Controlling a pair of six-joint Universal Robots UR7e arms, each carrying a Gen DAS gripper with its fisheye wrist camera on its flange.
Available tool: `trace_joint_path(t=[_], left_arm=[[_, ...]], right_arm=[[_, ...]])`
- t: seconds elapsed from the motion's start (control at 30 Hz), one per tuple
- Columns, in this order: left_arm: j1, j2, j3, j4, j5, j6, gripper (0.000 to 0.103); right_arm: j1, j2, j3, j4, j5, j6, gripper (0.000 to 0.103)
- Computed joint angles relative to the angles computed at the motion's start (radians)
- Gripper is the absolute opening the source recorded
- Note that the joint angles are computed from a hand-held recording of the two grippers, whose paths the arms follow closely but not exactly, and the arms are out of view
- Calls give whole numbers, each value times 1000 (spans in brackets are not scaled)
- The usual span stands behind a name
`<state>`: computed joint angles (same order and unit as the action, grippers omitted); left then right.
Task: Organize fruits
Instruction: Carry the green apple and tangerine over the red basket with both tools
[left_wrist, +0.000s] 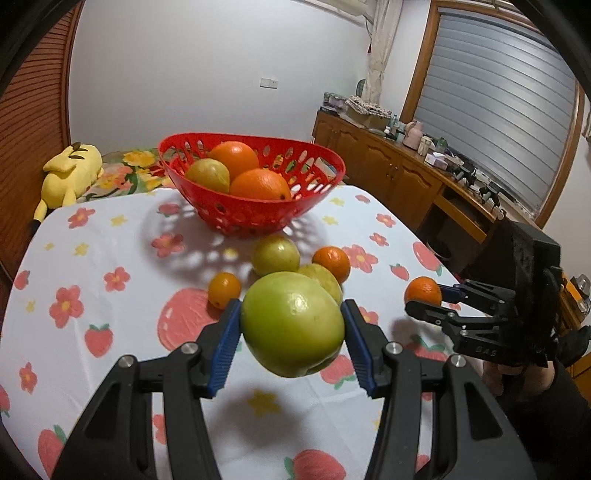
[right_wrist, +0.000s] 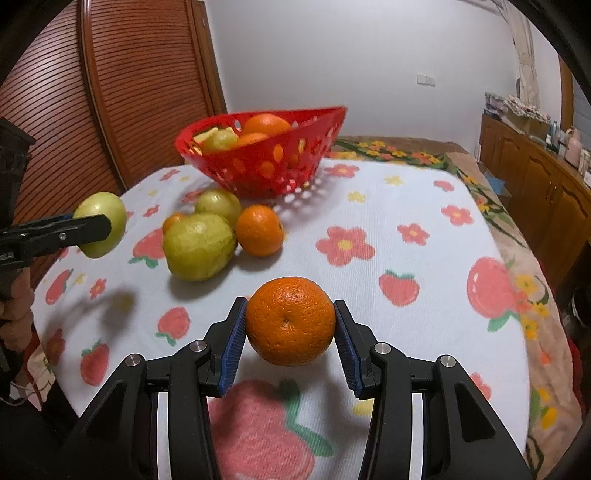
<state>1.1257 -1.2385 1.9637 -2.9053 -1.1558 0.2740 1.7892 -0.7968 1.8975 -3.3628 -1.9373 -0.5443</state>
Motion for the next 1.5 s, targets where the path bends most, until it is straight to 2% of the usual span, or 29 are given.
trace_joint_path(t=[0.4, 0.9, 1.5], left_arm=[[-17, -7, -35, 1, 8, 9, 53], [-16, 27, -119, 27, 11, 22, 53], [40, 171, -341, 96, -19, 72, 53]], right_arm=[[59, -17, -60, 54, 25, -23, 46], [92, 2, -155, 122, 34, -34, 46], [76, 132, -441, 279, 62, -97, 46]])
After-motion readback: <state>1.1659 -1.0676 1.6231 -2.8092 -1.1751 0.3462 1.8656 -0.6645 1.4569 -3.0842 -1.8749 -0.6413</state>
